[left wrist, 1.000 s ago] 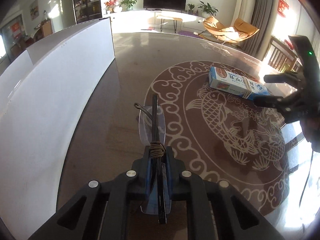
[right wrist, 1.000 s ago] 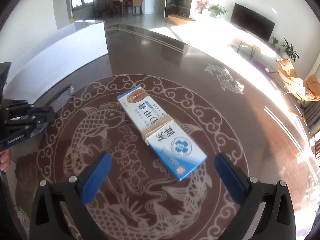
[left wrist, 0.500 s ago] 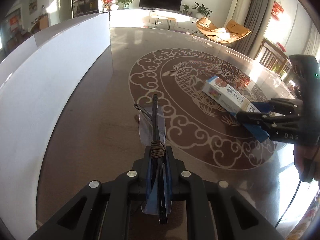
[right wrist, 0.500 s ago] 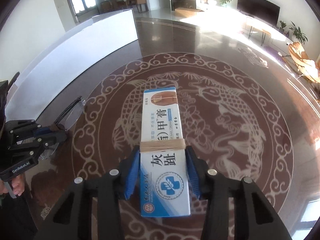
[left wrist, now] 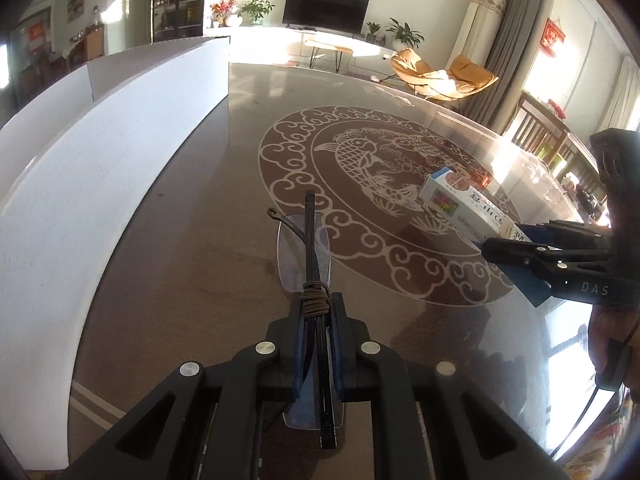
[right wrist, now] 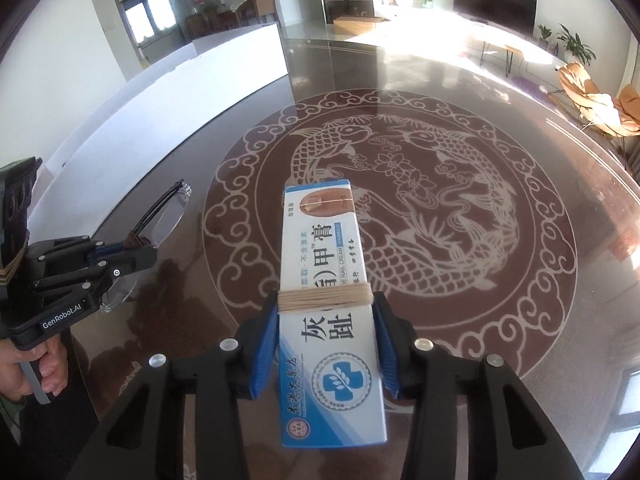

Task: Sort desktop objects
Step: 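Carry the glasses and medicine box over the bin and release both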

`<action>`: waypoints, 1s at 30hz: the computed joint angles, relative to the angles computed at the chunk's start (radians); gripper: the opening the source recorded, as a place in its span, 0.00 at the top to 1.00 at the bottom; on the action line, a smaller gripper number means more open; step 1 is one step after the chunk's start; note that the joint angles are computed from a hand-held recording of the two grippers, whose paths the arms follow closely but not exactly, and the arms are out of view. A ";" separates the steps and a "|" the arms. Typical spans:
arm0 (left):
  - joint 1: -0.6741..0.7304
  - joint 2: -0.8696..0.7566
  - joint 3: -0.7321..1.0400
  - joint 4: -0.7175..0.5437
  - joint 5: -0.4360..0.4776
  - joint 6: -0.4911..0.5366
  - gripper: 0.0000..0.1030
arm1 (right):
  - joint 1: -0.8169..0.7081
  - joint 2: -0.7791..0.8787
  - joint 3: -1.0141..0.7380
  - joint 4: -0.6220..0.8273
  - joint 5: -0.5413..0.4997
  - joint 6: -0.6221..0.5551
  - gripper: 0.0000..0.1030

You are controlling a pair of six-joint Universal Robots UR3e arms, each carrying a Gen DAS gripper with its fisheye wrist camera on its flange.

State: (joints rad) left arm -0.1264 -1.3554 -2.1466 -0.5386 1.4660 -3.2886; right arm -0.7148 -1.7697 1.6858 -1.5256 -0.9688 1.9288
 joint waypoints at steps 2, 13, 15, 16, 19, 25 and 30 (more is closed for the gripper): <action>0.010 0.046 0.005 -0.017 -0.011 -0.001 0.90 | -0.030 -0.017 -0.073 0.122 0.039 -0.044 0.57; 0.532 0.393 0.247 -0.516 -0.278 0.228 0.90 | 0.333 0.132 -0.528 0.235 0.218 0.254 0.57; 0.714 0.422 0.291 -0.642 -0.336 0.334 0.90 | 0.484 0.209 -0.596 0.105 0.216 0.409 0.57; 0.801 0.426 0.305 -0.695 -0.360 0.382 0.90 | 0.562 0.249 -0.619 0.030 0.208 0.487 0.57; 0.929 0.375 0.296 -0.706 -0.318 0.453 0.90 | 0.783 0.426 -0.767 -0.116 0.146 0.676 0.57; 0.975 0.218 0.232 -0.610 -0.215 0.459 0.90 | 1.076 0.761 -1.033 -0.199 -0.046 0.806 0.57; 0.958 0.154 0.234 -0.606 -0.139 0.396 0.80 | 1.158 0.955 -1.227 -0.102 -0.170 0.817 0.51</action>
State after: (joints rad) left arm 0.8317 -1.2011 -1.9124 -1.1448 1.3267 -2.8929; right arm 0.4431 -0.8146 0.4586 -1.6276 -1.1391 2.7461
